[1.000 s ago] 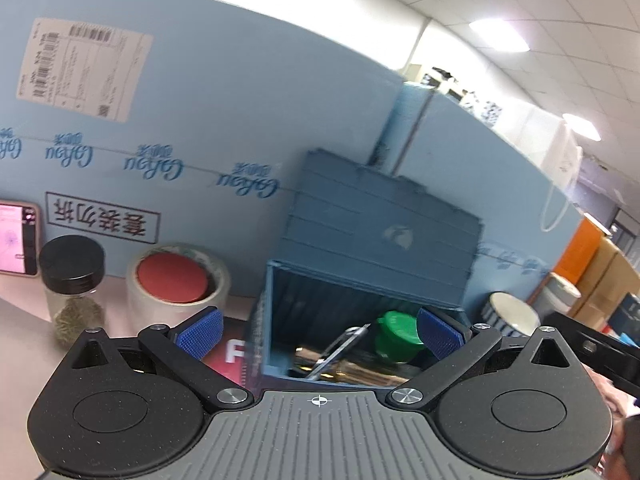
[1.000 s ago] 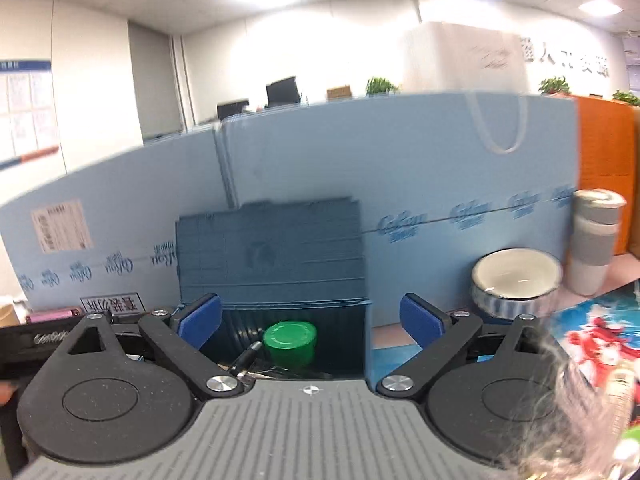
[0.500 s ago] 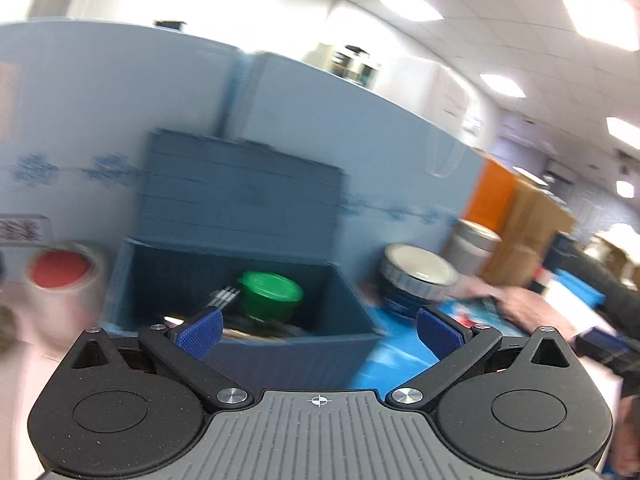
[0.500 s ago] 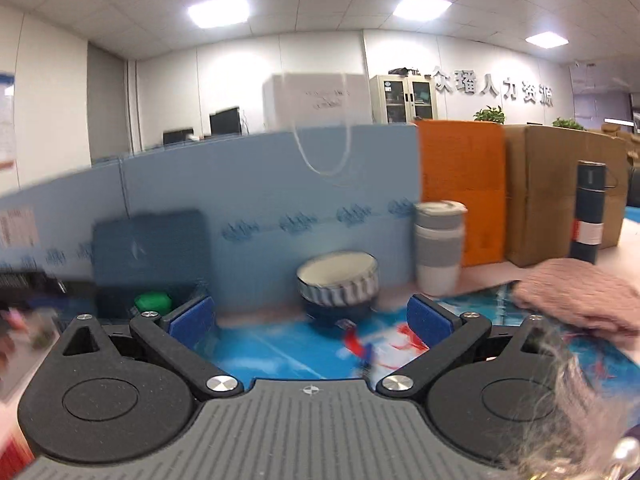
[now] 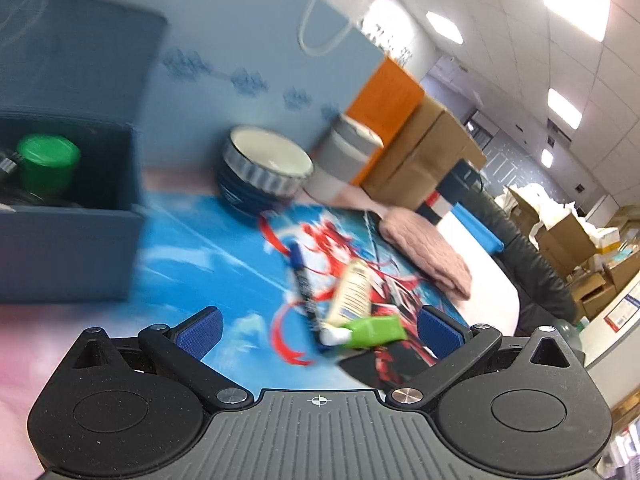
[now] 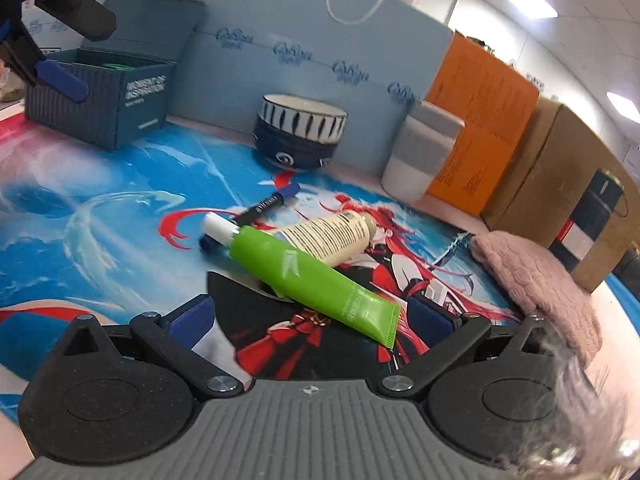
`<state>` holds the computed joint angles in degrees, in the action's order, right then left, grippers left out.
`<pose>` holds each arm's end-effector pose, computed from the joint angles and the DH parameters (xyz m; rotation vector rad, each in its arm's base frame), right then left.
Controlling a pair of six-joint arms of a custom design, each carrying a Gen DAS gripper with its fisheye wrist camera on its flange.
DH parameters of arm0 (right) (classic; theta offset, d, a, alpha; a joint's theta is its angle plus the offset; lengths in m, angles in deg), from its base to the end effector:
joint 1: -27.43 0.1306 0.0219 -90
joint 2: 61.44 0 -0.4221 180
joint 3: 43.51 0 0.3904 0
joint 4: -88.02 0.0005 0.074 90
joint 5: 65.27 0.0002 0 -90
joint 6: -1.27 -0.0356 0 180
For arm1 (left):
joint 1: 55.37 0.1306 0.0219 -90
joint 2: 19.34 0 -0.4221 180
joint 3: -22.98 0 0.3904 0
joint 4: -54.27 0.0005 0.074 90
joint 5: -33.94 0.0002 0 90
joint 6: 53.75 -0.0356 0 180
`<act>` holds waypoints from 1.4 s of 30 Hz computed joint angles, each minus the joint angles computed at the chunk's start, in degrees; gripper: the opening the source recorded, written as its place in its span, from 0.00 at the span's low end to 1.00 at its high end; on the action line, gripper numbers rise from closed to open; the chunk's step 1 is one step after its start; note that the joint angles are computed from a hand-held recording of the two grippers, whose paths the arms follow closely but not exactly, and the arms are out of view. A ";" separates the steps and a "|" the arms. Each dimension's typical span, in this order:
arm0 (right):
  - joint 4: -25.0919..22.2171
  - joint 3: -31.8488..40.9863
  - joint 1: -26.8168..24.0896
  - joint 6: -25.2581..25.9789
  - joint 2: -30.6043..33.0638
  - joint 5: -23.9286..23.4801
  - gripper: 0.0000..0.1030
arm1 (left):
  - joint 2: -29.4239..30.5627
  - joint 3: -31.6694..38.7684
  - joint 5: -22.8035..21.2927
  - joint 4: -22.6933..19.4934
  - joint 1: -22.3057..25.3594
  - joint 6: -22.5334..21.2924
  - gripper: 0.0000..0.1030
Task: Organize rigid objects
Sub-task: 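Grasp the green tube upright with the right gripper, then lower the green tube into the blue box and open the right gripper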
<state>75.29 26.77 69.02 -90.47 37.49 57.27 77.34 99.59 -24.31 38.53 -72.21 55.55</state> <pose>0.3929 0.3225 0.2915 -0.4666 2.1198 -0.2248 0.4942 -0.1697 0.3547 0.2762 2.2342 -0.9558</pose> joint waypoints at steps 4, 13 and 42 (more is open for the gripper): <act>-1.31 2.14 -2.32 1.28 1.77 -3.57 1.00 | 3.60 3.29 -2.66 -1.02 -3.63 2.17 1.00; -2.58 7.23 -5.90 0.75 5.97 -13.37 0.97 | 6.97 4.91 1.54 -2.29 -3.07 1.58 1.00; -17.54 16.95 -0.87 -23.37 9.77 -11.15 0.30 | 8.88 6.47 5.26 -3.39 -0.36 4.82 1.00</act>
<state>57.75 43.72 68.15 -113.84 47.26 46.12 86.22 106.06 -19.05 35.15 -72.57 60.37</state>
